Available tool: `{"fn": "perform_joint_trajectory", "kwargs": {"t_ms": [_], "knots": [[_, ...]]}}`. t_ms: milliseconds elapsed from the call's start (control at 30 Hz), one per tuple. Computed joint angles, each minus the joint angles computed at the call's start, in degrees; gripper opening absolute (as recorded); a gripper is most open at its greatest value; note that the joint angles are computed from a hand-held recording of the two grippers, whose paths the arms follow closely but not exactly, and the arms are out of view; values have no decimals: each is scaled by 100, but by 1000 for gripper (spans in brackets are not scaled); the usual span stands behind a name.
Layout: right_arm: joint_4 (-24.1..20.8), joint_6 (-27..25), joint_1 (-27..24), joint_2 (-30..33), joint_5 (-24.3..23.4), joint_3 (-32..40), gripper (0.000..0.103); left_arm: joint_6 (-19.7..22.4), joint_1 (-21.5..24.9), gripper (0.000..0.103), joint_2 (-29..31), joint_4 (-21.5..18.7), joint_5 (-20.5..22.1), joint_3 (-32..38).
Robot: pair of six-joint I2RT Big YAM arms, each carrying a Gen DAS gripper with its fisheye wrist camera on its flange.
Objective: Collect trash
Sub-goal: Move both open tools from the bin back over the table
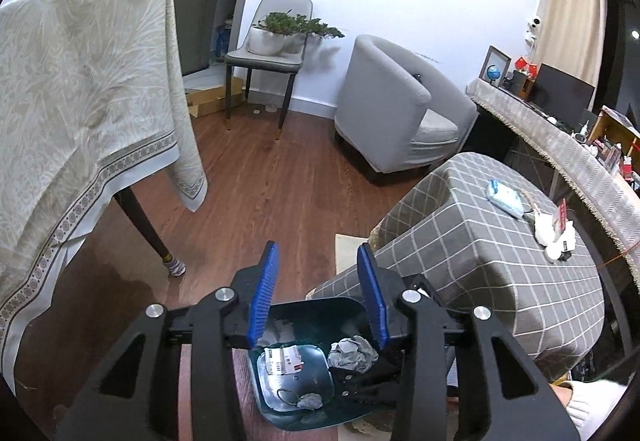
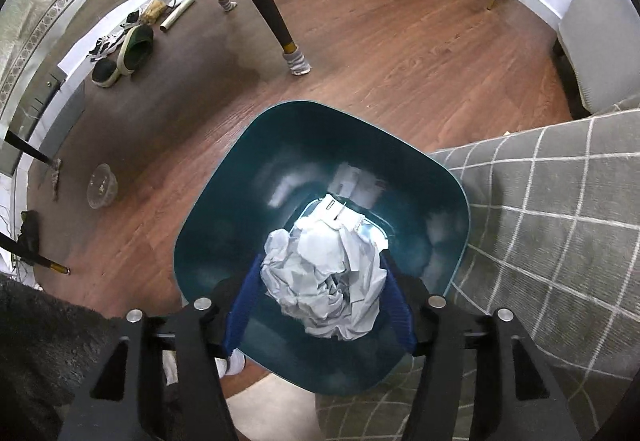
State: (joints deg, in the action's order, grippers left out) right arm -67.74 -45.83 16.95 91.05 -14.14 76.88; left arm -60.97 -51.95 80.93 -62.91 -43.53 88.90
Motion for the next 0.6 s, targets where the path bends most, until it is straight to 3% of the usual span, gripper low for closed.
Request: {"fn": "perform_joint_trajectory", "kwargs": {"t_ms": [133, 300, 600], "knots": [[13, -57, -32, -90, -27, -8, 61, 107, -38, 42, 87, -21, -51, 174], [-100, -110, -160, -199, -245, 124, 71, 158, -79, 42, 180, -132, -134, 366], [-352, -336, -477, -528, -1017, 397, 71, 255, -131, 42, 406, -272, -269, 711]]}}
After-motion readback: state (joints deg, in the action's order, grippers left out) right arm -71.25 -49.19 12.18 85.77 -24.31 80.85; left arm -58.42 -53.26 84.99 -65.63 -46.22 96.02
